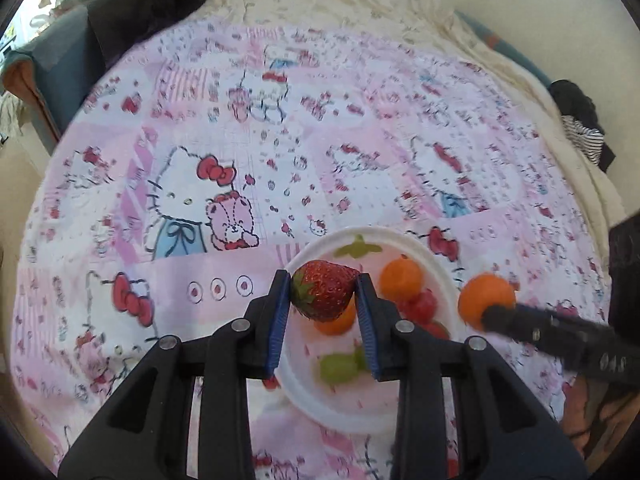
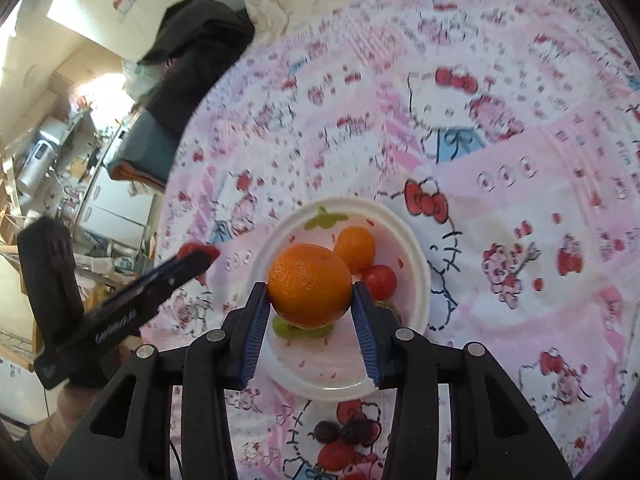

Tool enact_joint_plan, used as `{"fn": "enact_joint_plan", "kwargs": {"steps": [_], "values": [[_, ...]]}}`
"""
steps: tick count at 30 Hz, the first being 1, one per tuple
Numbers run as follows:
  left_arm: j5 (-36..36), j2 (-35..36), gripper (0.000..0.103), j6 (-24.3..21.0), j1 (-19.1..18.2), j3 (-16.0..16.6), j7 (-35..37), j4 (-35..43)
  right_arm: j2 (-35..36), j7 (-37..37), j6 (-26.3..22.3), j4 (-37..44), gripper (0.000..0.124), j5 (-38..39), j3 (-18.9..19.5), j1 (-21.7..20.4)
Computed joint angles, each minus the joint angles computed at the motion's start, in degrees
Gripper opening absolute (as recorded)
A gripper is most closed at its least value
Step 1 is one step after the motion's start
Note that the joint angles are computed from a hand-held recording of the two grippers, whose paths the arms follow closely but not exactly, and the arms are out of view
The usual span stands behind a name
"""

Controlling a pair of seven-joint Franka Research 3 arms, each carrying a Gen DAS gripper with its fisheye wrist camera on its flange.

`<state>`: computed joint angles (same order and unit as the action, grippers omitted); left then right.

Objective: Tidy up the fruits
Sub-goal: 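Carry the mandarin and strawberry onto the plate and open both tools, then withdraw both tools from the plate toward the remaining fruits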

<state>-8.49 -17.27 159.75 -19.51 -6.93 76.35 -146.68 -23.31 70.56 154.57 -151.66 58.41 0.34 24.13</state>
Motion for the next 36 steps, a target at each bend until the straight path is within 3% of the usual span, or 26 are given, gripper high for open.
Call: {"fn": "enact_joint_plan", "kwargs": {"steps": [11, 16, 17, 19, 20, 21, 22, 23, 31, 36], "values": [[-9.3, 7.0, 0.029, 2.4, -1.2, 0.0, 7.8, 2.0, 6.3, -0.6, -4.1, 1.7, 0.046, 0.5, 1.1, -0.8], [-9.6, 8.0, 0.032, 0.7, -0.4, -1.3, 8.7, 3.2, 6.8, -0.3, -4.7, 1.6, 0.046, 0.5, 1.4, -1.4], [-9.8, 8.0, 0.035, 0.7, -0.4, -1.5, 9.0, 3.2, 6.9, -0.1, -4.9, 1.7, 0.047, 0.7, 1.4, -1.5], [-8.7, 7.5, 0.061, 1.6, 0.2, -2.2, 7.7, 2.7, 6.8, -0.2, -5.6, 1.8, 0.048, 1.3, 1.1, -1.7], [-7.8, 7.0, 0.068, 2.5, 0.5, -2.6, 6.8, 2.1, 6.6, -0.6, -5.6, 1.7, 0.053, 1.8, 1.0, -1.8], [-7.3, 6.7, 0.076, 3.0, 0.5, -2.6, 6.2, 1.8, 6.3, -1.2, -5.4, 1.5, 0.067, 2.5, 1.0, -1.7], [-6.6, 6.4, 0.076, 3.4, 0.7, -2.6, 5.5, 1.5, 5.5, -1.4, -4.4, 1.1, 0.077, 3.0, 1.2, -1.7], [-5.9, 6.2, 0.076, 3.3, 0.7, -2.6, 4.9, 1.4, 4.8, -1.4, -3.6, 0.7, 0.078, 3.1, 1.4, -1.7], [-0.7, 2.6, 0.076, 3.4, 2.4, -2.2, -2.2, -1.2, -1.0, -1.5, -1.6, -2.7, 0.078, 8.3, -1.7, -2.2], [3.7, -1.3, 0.076, 2.7, 2.7, -2.4, -7.3, -3.5, -4.6, 0.0, 1.0, -4.2, 0.078, 6.0, -0.4, -2.4]]}}
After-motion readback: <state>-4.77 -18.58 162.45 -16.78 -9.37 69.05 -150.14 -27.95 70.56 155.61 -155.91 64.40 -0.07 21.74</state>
